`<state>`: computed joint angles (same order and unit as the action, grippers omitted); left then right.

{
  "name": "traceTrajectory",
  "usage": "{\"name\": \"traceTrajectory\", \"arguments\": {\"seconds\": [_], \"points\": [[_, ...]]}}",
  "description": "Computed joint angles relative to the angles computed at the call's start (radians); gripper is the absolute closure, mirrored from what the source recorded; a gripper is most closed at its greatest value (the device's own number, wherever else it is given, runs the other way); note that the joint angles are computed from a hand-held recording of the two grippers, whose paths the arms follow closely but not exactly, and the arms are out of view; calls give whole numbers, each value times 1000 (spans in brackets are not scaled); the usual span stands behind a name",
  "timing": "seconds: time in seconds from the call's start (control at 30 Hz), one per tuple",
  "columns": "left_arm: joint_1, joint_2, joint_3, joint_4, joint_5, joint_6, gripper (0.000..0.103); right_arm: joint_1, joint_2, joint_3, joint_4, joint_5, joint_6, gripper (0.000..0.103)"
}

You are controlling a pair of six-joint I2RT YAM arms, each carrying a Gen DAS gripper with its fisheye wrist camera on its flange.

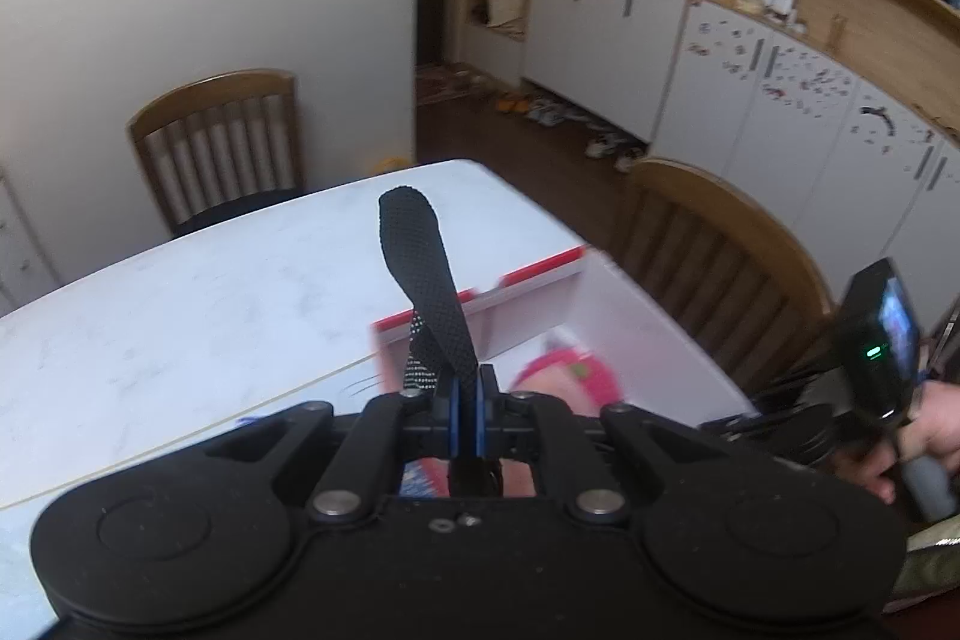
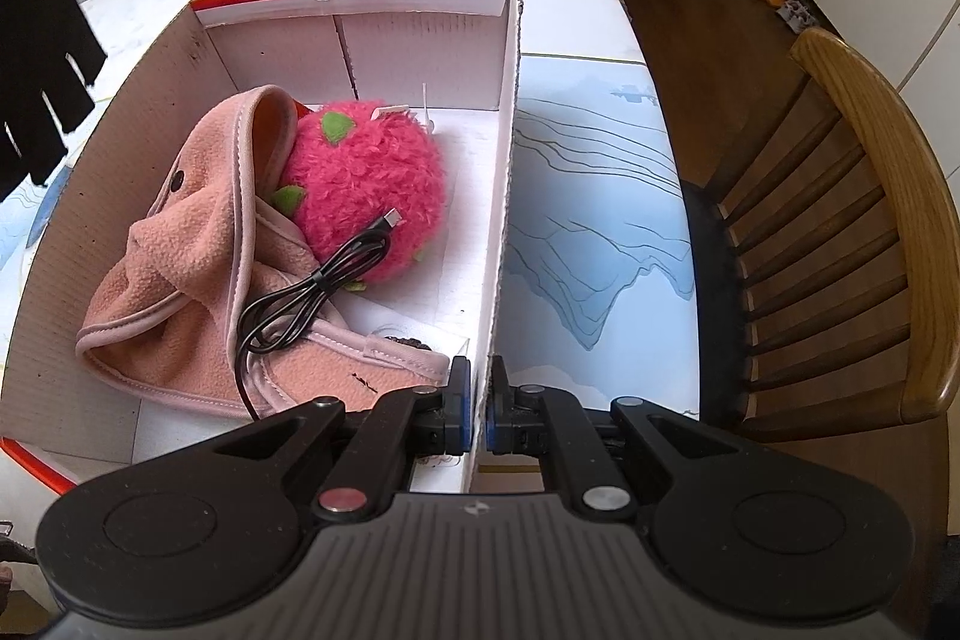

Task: Organize objects
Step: 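Carry the black mesh item with the left tool into the box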

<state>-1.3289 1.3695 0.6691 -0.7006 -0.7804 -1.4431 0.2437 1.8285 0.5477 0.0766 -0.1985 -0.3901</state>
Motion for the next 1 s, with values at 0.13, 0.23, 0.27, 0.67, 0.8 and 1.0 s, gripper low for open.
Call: {"name": "traceTrajectory", "arguments": {"seconds": [0.13, 0.23, 0.27, 0.67, 0.8, 1.0], "points": [[52, 66, 24, 187, 17, 163, 100, -4, 0, -1, 1, -4, 0, 99], [102, 131, 38, 333, 57, 269, 100, -2, -1, -3, 5, -4, 3, 99], [118, 155, 46, 380, 73, 303, 100, -1, -2, -4, 6, -3, 4, 99], [279, 391, 82, 747, 251, 490, 100, 4, -7, -6, 3, -1, 15, 99], [309, 456, 83, 800, 299, 479, 100, 5, -10, -8, 1, -2, 18, 99], [353, 544, 117, 816, 354, 501, 100, 6, -12, -10, 0, -1, 19, 99]]}}
